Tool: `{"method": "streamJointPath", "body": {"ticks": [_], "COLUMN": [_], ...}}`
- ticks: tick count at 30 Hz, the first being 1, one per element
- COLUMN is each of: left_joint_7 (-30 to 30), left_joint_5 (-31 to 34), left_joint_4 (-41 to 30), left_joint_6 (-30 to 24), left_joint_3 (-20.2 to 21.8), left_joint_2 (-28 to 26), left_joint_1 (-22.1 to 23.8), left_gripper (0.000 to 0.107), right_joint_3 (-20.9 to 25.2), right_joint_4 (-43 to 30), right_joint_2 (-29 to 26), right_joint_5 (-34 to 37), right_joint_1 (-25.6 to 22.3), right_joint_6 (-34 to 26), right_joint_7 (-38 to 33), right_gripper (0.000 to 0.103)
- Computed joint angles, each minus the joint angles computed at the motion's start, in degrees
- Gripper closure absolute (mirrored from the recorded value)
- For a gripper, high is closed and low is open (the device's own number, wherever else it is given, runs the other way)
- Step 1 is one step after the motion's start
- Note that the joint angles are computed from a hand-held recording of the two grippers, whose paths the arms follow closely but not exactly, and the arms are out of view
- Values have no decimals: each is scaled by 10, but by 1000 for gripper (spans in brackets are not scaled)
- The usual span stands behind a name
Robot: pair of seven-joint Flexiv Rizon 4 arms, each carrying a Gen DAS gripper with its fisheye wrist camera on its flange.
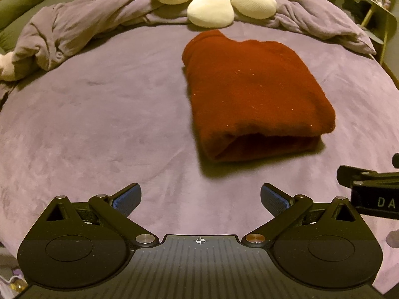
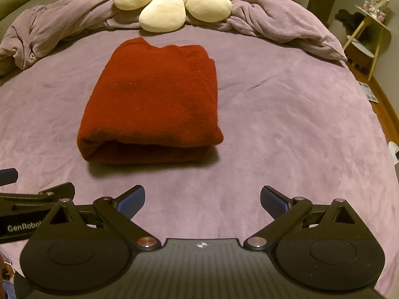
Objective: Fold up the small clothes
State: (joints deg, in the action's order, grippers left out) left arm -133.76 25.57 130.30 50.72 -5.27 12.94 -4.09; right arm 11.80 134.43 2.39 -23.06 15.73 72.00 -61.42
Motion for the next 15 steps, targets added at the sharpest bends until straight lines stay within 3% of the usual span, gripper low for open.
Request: {"method": "streamJointPath", "body": {"ticks": [15], "left_joint_7": [9], "left_joint_5": [10], "left_joint_4": [-5], "left_joint_6": [-10], "left_joint_3": [-4], "left_joint_2": [0], "left_joint_1": [-4], "left_gripper": [4], "right_joint_3": [-1], "right_joint_4": [3], "right_joint_2": [2], "right_joint_5": [-16], "right_joint_1": [-4], "right_joint_6": [3], "right_joint_7": [8], "right_gripper": [4]}}
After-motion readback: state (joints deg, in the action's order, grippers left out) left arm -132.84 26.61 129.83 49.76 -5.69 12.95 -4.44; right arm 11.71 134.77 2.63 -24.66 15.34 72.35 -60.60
